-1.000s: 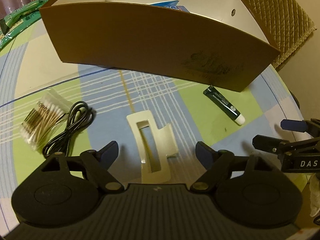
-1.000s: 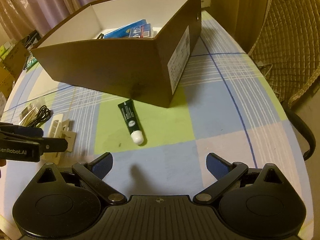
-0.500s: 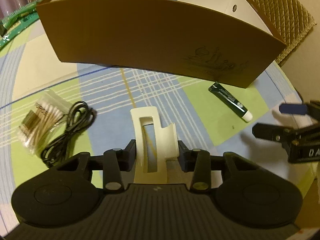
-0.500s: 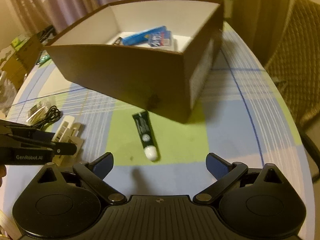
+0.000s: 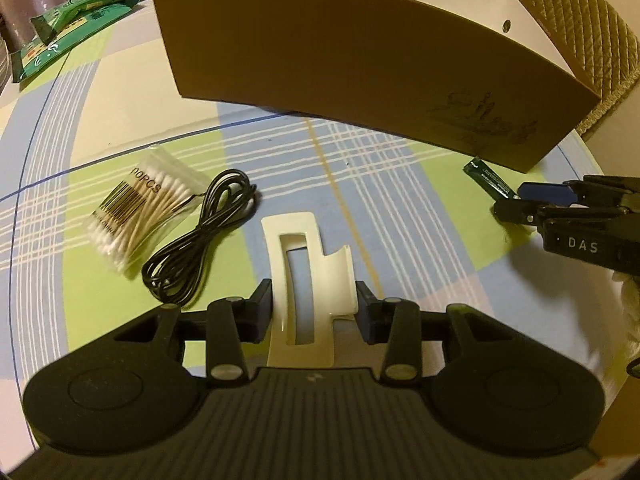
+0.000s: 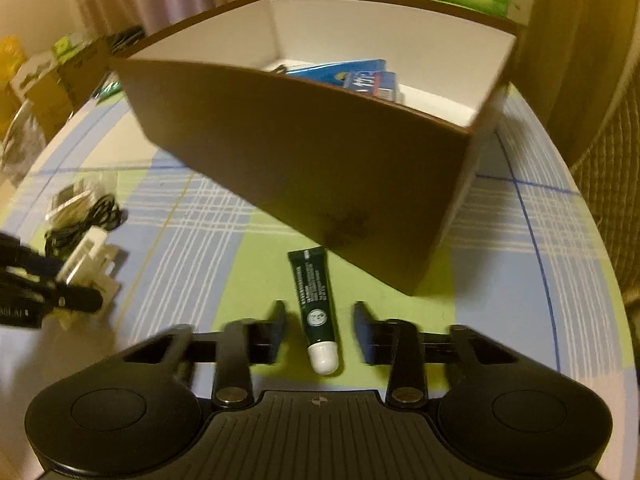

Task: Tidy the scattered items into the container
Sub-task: 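Close the left tool on the white claw clip while the right tool grasps the dark green tube, then lift and carry the claw clip and green tube over the box with both tools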

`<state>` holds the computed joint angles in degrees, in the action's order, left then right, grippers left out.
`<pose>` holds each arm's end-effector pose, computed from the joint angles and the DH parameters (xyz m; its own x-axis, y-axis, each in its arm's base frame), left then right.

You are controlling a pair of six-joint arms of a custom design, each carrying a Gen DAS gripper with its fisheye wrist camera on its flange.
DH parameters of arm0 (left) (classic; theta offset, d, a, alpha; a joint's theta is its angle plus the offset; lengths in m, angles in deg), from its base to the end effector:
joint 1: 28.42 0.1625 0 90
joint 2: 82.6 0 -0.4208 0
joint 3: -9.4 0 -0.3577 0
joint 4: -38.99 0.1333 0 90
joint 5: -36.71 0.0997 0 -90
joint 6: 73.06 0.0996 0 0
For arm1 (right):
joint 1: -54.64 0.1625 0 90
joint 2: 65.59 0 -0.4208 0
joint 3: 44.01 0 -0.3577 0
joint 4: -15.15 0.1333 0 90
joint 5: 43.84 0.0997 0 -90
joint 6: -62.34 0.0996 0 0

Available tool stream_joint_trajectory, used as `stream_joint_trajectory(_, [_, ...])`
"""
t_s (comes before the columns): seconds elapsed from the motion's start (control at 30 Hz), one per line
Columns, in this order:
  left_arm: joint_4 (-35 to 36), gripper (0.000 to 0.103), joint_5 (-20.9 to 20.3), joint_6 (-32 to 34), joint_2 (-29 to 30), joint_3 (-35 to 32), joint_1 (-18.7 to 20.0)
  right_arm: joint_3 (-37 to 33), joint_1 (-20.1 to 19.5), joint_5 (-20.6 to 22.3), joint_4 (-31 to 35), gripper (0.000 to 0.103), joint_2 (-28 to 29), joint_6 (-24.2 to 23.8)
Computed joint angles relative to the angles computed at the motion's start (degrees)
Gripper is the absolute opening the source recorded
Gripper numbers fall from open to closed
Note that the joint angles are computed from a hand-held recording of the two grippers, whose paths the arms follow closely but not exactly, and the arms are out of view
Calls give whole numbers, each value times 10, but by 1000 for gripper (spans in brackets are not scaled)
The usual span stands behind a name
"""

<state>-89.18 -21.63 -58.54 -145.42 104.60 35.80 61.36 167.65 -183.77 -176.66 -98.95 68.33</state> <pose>-0.0947 -0.6228 0.2710 -0.6558 0.5368 -0.5308 0.6168 0.7864 0.0333 0.2794 -0.5118 0.0476 -0.7725 0.1812 0.6086 -0.2600 0.7841 -0.5636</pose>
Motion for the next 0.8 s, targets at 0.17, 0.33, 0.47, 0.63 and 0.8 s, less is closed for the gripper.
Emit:
stream_joint_trajectory(0.17, [1,37,0,0,2,-1,0,0,8,-1,21,14,1,11])
stream_joint_trajectory(0.33, [12,36,-1,-11,9,-9,1,-7,13,-5,33,24,5,37])
stream_joint_trajectory(0.47, [5,36,1,2,11,-8,0,-21,10,-17,32,36,11,44])
stream_joint_trajectory(0.63, [-6,36,3,25,7,2,-2,-37,16,-31,63,17,17,33])
stream_joint_trajectory(0.8, [-1,36,-5,43,1,5,1,-28,23,4,70,14,13,53])
